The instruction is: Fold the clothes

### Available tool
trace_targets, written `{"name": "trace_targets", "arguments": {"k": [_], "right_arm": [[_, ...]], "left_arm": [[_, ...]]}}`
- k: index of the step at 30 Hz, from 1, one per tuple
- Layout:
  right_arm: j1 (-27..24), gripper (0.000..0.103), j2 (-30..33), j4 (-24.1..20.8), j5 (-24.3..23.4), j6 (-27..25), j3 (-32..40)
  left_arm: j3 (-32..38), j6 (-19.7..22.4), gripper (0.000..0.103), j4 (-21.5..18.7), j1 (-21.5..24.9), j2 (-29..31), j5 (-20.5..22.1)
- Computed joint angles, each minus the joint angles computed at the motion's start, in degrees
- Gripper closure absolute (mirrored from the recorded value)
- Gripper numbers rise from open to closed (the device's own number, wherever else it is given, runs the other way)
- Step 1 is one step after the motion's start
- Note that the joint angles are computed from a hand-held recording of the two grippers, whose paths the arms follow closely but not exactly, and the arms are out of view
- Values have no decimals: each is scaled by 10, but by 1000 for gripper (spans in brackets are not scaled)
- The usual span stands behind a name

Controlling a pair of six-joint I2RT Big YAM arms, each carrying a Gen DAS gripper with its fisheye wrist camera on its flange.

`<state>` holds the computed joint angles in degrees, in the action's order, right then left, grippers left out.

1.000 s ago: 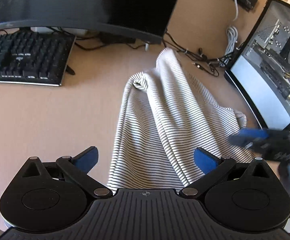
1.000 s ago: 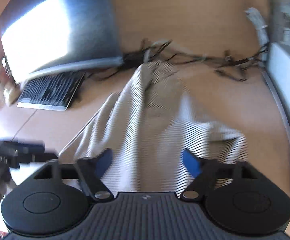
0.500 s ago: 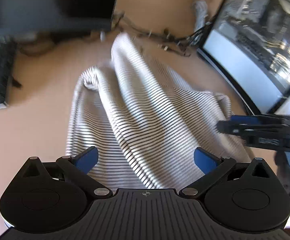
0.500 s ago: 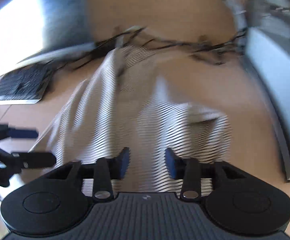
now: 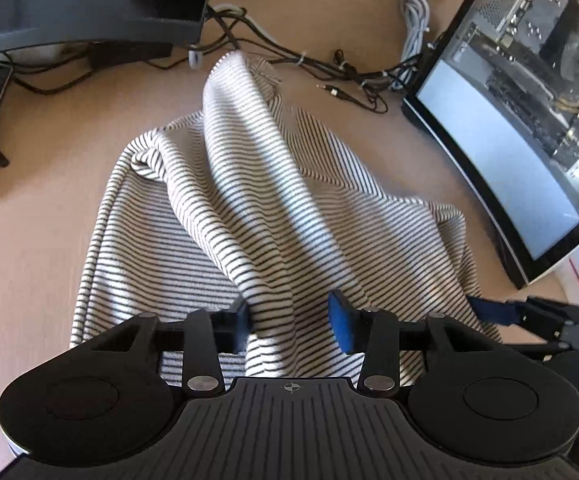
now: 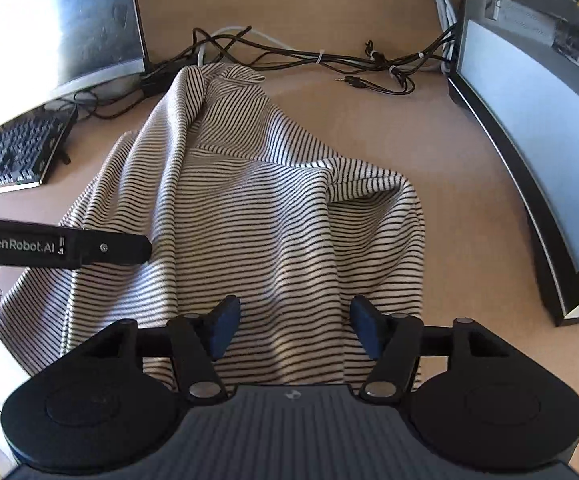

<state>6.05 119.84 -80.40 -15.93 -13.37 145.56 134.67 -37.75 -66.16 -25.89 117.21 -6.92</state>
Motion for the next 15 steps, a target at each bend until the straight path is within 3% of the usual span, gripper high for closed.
{"name": "trace_targets", "arguments": {"k": [5,9,12,15], "right_arm": [[-2,40,-8,20,-21,-2,-4],[3,39,-12,47,-26,-27,0],[3,38,3,34,-23,-25,30],[5,38,6,22,-25,-27,36]], "left_arm": [[-38,-28,86,56,16,-34,-24],[-76,-18,95,108,32,-75,-94],[-113,-9,95,151,46,-115,-146],[-144,-13,94,162,62,-149,-201]]}}
